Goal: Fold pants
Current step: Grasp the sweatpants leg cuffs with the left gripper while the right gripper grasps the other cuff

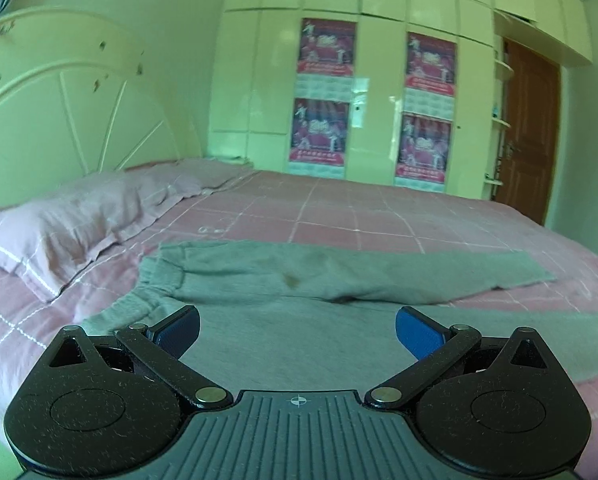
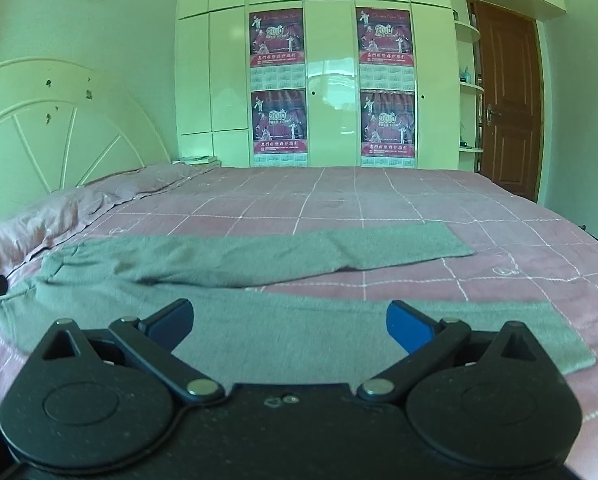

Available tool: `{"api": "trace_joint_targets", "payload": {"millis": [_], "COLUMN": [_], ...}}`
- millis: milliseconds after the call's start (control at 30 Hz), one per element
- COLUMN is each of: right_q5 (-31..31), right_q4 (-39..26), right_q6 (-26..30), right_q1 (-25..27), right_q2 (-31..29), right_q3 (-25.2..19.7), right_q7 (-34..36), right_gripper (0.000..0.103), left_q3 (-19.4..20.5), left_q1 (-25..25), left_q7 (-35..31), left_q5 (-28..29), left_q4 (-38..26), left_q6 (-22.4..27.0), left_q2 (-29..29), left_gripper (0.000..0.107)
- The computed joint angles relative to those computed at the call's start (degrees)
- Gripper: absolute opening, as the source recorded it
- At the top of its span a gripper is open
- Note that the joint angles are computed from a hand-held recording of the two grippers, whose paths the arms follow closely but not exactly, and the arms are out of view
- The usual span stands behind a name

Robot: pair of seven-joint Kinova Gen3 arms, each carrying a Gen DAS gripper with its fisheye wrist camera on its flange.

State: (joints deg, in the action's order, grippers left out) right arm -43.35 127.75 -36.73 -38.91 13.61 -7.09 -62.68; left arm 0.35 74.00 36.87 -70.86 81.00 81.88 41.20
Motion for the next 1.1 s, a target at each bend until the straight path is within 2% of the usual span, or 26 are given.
{"api": "trace_joint_targets", "payload": {"millis": [67, 167, 233, 300, 433, 567, 700, 767, 800, 967, 1067, 1100], "right_q5": [1.26, 3.18, 3.66, 4.49, 6.19, 5.14, 7.44, 9.17, 9.9, 11.08, 16.0, 16.39], "right_q4": [-2.59, -6.77, -10.12, -13.73, -22.19, -32.81, -43.43, -48.74, -51.39, -64.66, -72.54, -75.19], "right_q6": [2.52, 6.1, 8.81, 11.61, 17.18, 24.42, 32.39, 35.67, 37.09, 46.83, 53.39, 54.34], "right_q1": [1.19, 1.91, 1.71, 1.41, 0.41, -1.94, -5.1, -4.57, -4.17, -3.64, -1.17, -0.75], "right_q2": [1.0, 2.82, 4.2, 5.59, 9.32, 14.67, 21.2, 24.75, 26.45, 34.65, 38.27, 39.94], "right_q3": [0.47, 1.57, 2.78, 4.08, 7.25, 12.75, 20.29, 21.43, 21.7, 25.97, 23.96, 24.05], "right_q7": [-0.1, 0.18, 1.16, 2.03, 3.22, 6.05, 3.18, 2.17, 1.64, -1.52, -4.09, -4.28], "right_gripper": [0.097, 0.097, 0.097, 0.097, 0.096, 0.094, 0.091, 0.085, 0.082, 0.076, 0.074, 0.074], "left_q3": [-0.66, -5.78, -9.87, -11.15, -8.7, -8.83, -9.02, -8.37, -7.87, -2.58, -1.14, -1.87], "left_q1": [-1.64, -1.34, -0.96, -2.97, -12.61, -23.23, -33.84, -39.15, -41.8, -55.06, -59.71, -60.0], "left_q7": [1.84, 2.94, 1.07, 0.2, 4.76, 2.59, -5.58, -10.11, -12.26, -22.76, -22.51, -22.84], "left_q5": [0.05, 0.76, 1.53, 0.68, -6.08, -8.5, -7.03, -5.84, -4.89, -3.03, -5.97, -6.32], "left_q4": [4.15, 8.48, 9.75, 12.38, 20.48, 22.62, 20.39, 19.02, 18.45, 16.14, 15.16, 14.63], "left_q6": [-2.92, -7.0, -9.04, -12.32, -21.64, -30.96, -40.28, -44.94, -47.27, -58.9, -65.79, -67.7], "left_q2": [-2.47, -4.59, -4.99, -6.78, -12.39, -13.88, -12.13, -10.58, -9.93, -6.4, -5.02, -4.48], "left_gripper": [0.103, 0.103, 0.103, 0.103, 0.103, 0.103, 0.101, 0.075, 0.073, 0.073, 0.073, 0.073]}}
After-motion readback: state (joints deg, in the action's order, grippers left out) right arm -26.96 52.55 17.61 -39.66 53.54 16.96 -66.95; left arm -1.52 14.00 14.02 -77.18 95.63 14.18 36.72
